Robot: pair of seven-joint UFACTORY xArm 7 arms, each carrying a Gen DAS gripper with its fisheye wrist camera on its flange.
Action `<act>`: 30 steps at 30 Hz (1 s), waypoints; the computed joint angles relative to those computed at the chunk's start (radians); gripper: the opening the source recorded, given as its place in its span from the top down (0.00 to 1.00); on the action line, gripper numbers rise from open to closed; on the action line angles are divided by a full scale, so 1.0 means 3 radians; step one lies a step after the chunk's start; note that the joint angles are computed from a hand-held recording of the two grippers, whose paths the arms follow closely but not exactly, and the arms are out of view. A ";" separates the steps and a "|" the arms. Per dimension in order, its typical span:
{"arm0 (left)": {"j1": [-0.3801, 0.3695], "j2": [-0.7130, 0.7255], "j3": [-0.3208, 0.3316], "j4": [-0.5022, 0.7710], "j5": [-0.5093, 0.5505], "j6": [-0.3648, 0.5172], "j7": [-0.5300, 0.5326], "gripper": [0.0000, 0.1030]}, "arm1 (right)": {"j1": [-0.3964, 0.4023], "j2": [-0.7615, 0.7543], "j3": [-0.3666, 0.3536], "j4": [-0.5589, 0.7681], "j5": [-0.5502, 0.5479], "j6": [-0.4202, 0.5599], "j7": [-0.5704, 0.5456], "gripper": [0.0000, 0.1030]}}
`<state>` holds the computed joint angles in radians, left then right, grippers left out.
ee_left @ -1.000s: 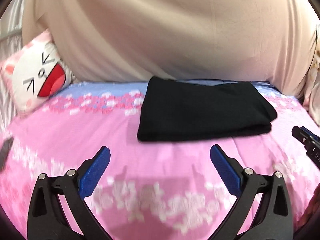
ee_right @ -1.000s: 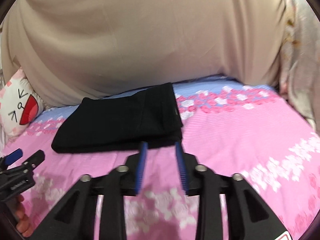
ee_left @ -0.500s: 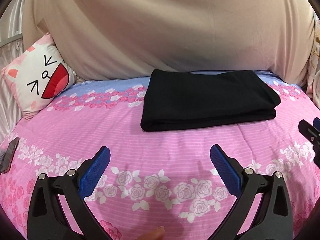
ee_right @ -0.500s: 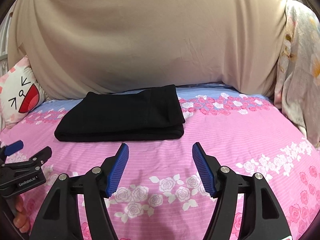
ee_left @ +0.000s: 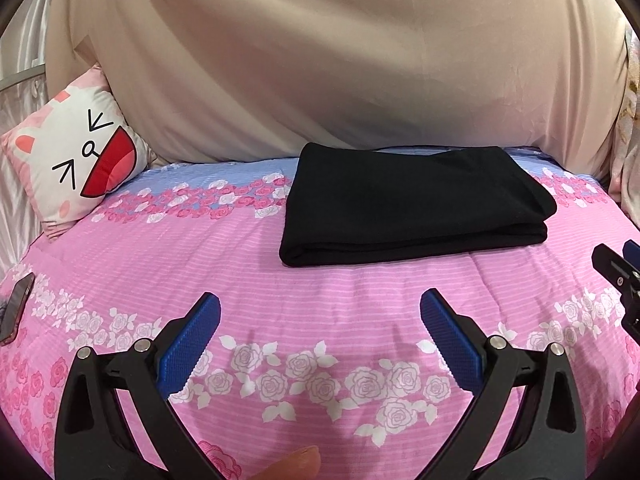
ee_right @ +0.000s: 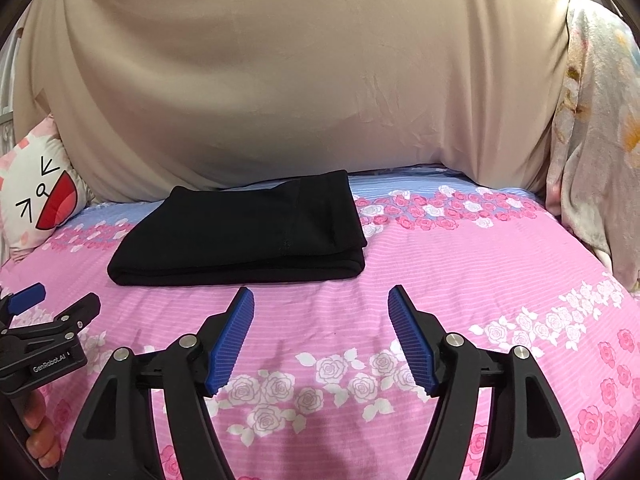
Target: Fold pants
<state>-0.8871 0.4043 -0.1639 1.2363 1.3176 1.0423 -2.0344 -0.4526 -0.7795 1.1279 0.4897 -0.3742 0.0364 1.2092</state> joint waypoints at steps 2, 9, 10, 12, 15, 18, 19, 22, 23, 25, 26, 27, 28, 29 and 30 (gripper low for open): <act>0.0004 0.0001 -0.0004 0.0007 -0.0014 -0.0014 0.0029 0.05 | 0.0001 0.0003 0.0005 0.0010 -0.0005 0.0023 -0.0002 0.33; -0.0015 0.0042 0.0017 0.0069 -0.0012 -0.0002 0.0105 0.05 | 0.0032 0.0016 -0.0005 0.0025 -0.0019 0.0116 0.0051 0.33; -0.0016 0.0044 0.0020 0.0069 -0.0009 -0.0006 0.0106 0.05 | 0.0036 0.0019 -0.0009 0.0024 -0.0022 0.0123 0.0062 0.33; -0.0010 0.0040 0.0024 0.0065 -0.0012 -0.0022 0.0104 0.05 | 0.0024 0.0040 -0.0017 0.0021 -0.0045 0.0103 0.0060 0.33; -0.0011 0.0038 0.0028 0.0063 -0.0008 -0.0027 0.0090 0.05 | 0.0032 0.0039 -0.0012 0.0032 -0.0056 0.0132 0.0078 0.33; -0.0015 0.0043 0.0029 0.0069 -0.0003 -0.0015 0.0092 0.05 | 0.0029 0.0039 -0.0012 0.0035 -0.0072 0.0134 0.0095 0.33; -0.0019 0.0043 0.0030 0.0071 0.0007 -0.0011 0.0091 0.05 | 0.0027 0.0045 -0.0014 0.0035 -0.0078 0.0129 0.0096 0.33; -0.0027 0.0044 0.0029 0.0072 0.0020 0.0004 0.0089 0.05 | 0.0026 0.0046 -0.0013 0.0036 -0.0089 0.0130 0.0107 0.33; -0.0026 0.0043 0.0029 0.0071 0.0026 0.0000 0.0089 0.05 | 0.0027 0.0047 -0.0014 0.0036 -0.0091 0.0131 0.0109 0.33; -0.0028 0.0044 0.0028 0.0074 0.0024 0.0012 0.0086 0.05 | 0.0024 0.0051 -0.0013 0.0037 -0.0096 0.0131 0.0111 0.33; -0.0027 0.0040 0.0028 0.0068 0.0028 0.0008 0.0080 0.05 | 0.0024 0.0051 -0.0014 0.0037 -0.0098 0.0131 0.0112 0.33; -0.0028 0.0038 0.0026 0.0065 0.0028 0.0012 0.0081 0.05 | 0.0022 0.0055 -0.0014 0.0039 -0.0102 0.0130 0.0111 0.33; -0.0028 0.0036 0.0025 0.0062 0.0031 0.0013 0.0081 0.05 | 0.0027 0.0052 -0.0012 0.0040 -0.0100 0.0139 0.0116 0.33; -0.0037 0.0037 0.0025 0.0064 0.0034 0.0040 0.0073 0.05 | 0.0029 0.0050 -0.0011 0.0041 -0.0099 0.0145 0.0121 0.33; -0.0039 0.0033 0.0026 0.0058 0.0047 0.0044 0.0055 0.05 | 0.0028 0.0053 -0.0011 0.0041 -0.0102 0.0142 0.0122 0.33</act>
<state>-0.8987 0.4142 -0.1560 1.2537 1.3318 1.0555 -2.0179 -0.4442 -0.7636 1.1244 0.5021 -0.4049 0.0791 1.2456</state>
